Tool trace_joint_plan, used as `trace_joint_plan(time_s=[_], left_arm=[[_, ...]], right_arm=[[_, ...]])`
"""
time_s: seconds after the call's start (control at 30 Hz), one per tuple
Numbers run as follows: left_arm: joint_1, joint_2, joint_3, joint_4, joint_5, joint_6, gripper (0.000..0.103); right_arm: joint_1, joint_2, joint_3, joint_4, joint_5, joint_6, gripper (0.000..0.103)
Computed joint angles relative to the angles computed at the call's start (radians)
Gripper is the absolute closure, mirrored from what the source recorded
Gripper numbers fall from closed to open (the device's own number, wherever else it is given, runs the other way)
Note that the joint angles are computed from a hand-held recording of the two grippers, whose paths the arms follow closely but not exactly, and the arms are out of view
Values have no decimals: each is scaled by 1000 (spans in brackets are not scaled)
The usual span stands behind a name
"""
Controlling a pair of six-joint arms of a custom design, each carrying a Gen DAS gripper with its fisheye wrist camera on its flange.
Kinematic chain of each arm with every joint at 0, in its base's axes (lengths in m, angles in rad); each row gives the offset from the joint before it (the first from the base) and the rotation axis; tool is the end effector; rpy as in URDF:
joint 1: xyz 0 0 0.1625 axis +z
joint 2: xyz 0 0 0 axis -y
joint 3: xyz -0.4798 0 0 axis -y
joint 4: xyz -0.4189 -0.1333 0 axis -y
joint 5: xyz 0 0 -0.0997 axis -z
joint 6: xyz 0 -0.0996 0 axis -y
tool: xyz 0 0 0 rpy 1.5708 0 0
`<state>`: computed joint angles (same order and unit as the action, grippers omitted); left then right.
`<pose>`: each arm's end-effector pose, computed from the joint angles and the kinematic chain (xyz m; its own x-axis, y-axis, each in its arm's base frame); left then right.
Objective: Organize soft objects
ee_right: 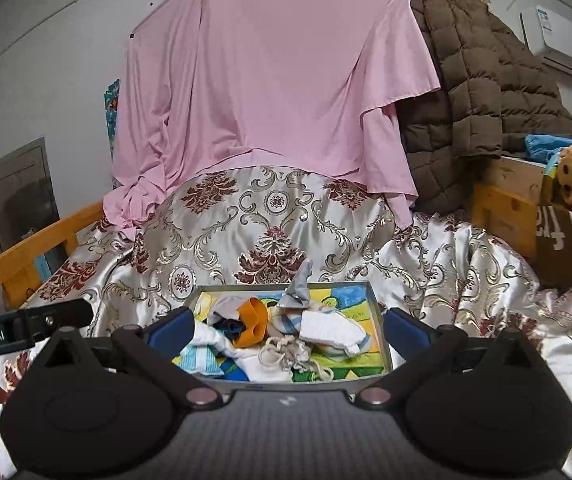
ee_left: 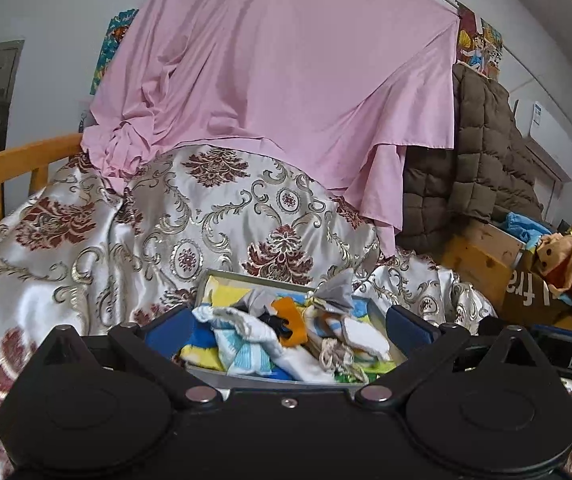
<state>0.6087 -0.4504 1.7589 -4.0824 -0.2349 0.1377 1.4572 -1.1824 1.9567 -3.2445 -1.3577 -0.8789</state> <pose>-0.3590 -0.5308 0.0515 -0.8288 -0.2967 -0.4744 0.4126 0.2486 -0.8763 0.0832 -0.6329 0.3312 -0.6858 -0.5102 0.5190 -0.7172 0.3529 -0.6008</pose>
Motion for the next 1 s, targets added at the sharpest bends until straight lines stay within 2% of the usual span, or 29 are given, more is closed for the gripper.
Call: trace_joint_plan(time_s=[0.07, 0.27, 0.43, 0.6, 0.77, 0.83, 0.93, 1.0], left_arm=[[-17, 7, 11, -23, 24, 1, 1], [-62, 5, 75, 43, 78, -150, 1], [-90, 18, 101, 59, 114, -201, 1], [-116, 9, 159, 181, 142, -361, 1], [-141, 14, 193, 237, 172, -448, 1], [-150, 20, 199, 237, 181, -460, 1], [-163, 48, 181, 147, 199, -372, 1], [-171, 49, 194, 180, 211, -415, 1]], right_arm=[[-10, -22, 25, -7, 10, -3, 0], [-38, -72, 87, -23, 37, 2, 0], [-60, -104, 136, -47, 55, -15, 0], [-83, -134, 174, -56, 71, -15, 0], [-107, -162, 206, -61, 87, -27, 0], [-118, -174, 222, -66, 98, -35, 0], [-131, -189, 239, -71, 113, -44, 0], [-142, -198, 254, -80, 122, -46, 0]])
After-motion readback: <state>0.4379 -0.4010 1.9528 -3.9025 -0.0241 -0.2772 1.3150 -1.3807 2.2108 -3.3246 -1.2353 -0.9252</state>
